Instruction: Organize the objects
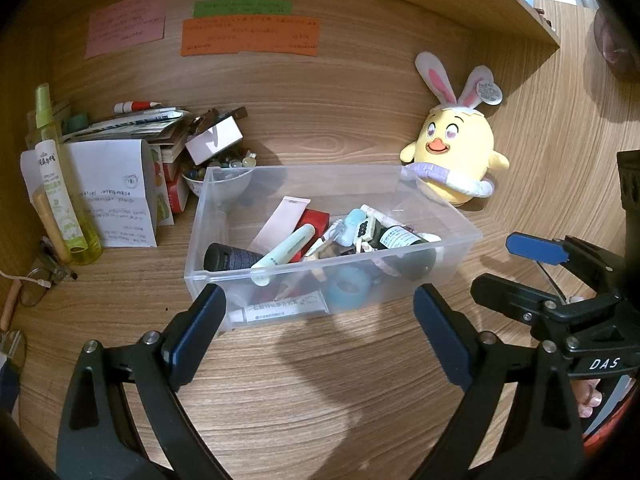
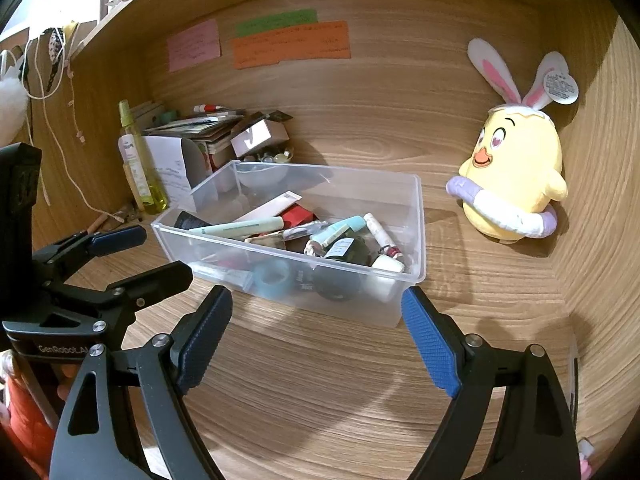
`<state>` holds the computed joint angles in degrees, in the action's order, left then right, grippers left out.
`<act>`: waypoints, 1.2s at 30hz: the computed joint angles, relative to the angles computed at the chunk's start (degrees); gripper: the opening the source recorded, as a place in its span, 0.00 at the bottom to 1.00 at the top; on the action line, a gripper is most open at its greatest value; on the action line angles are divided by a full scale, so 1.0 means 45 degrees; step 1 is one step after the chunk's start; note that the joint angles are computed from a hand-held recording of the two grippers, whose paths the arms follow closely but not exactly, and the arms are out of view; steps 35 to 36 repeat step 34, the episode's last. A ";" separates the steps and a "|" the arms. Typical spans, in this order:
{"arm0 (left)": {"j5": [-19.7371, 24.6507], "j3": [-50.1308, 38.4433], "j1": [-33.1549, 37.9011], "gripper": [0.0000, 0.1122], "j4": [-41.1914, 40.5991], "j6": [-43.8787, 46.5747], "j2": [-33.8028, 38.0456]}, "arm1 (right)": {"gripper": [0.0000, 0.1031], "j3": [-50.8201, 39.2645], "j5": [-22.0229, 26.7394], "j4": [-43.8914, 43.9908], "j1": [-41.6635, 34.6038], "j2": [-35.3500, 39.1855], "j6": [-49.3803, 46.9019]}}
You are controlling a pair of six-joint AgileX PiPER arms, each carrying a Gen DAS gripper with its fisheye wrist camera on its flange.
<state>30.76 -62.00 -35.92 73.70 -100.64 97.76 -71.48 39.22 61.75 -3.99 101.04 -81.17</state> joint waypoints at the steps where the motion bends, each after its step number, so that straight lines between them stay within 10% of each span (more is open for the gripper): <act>1: -0.0001 0.0009 -0.0006 0.85 0.0013 -0.0022 -0.0003 | 0.82 -0.0010 0.0008 -0.0005 0.0005 0.0008 0.0003; 36: 0.0130 0.0268 -0.0289 0.88 0.0531 -0.0718 -0.0223 | 0.85 0.0012 0.0058 0.0046 -0.0071 -0.0009 -0.0073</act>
